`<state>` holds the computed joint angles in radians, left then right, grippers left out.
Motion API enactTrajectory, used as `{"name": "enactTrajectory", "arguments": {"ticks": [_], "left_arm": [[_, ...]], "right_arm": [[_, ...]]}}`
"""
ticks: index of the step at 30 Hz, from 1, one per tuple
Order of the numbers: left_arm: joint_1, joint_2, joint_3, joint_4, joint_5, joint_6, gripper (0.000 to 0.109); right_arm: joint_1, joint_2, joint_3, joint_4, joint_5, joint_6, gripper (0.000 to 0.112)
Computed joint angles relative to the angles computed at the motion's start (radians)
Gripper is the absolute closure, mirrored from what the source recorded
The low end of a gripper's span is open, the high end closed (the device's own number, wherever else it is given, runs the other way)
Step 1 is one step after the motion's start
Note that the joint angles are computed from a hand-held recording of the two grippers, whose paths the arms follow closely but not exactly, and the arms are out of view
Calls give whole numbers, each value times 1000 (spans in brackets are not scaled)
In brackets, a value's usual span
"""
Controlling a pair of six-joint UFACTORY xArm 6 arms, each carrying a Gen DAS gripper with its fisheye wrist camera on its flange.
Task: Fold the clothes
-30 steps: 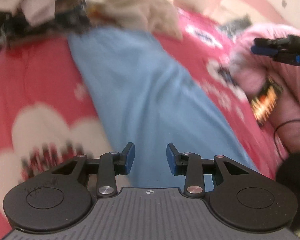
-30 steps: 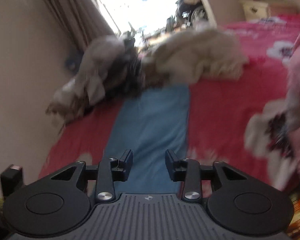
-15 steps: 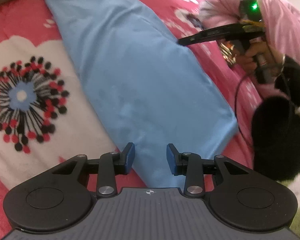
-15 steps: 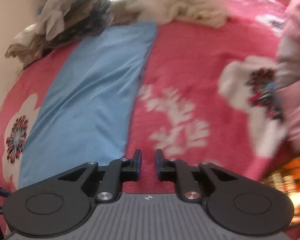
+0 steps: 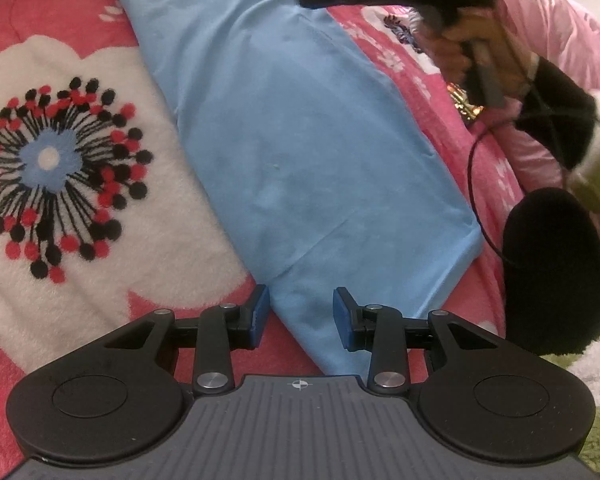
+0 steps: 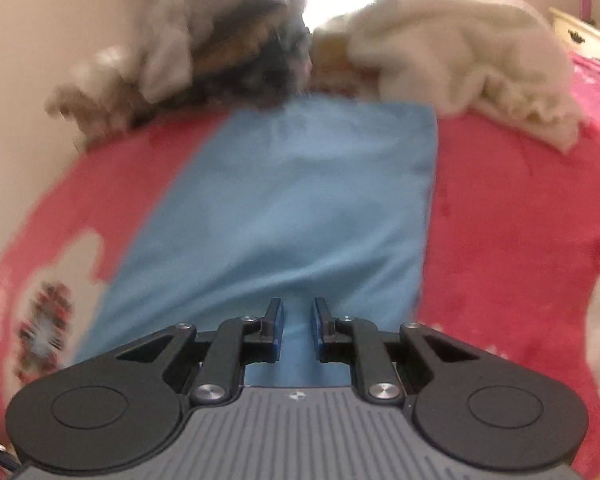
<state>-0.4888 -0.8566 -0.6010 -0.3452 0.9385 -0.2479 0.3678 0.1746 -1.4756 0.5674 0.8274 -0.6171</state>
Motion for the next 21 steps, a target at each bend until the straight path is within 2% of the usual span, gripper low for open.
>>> {"name": "enactTrajectory", "arguments": {"ticks": [2, 4, 6, 8, 11, 13, 16, 18, 21], "left_arm": [[0, -1, 1, -5, -7, 10, 74], [-1, -5, 3, -11, -15, 20, 74], [5, -19, 14, -23, -18, 36, 74], [12, -21, 18, -39, -19, 56, 74], [24, -10, 17, -58, -15, 80, 74], [34, -10, 16, -70, -11, 83, 74], [33, -15, 18, -75, -16, 76, 74], [30, -21, 20, -75, -16, 72, 74], [21, -27, 19, -40, -22, 50, 74]], "right_arm": [[-22, -23, 18, -31, -2, 50, 100], [-32, -57, 46, -149, -23, 111, 101], [-39, -89, 67, -220, -48, 165, 95], [-45, -120, 79, -149, -56, 131, 95], [-46, -144, 74, 19, 53, 20, 95], [-36, -159, 86, -2, 151, -20, 95], [-37, -236, 174, -141, 201, 12, 96], [-95, -290, 210, -129, 248, 47, 96], [-142, -357, 231, -84, 285, 59, 91]]}}
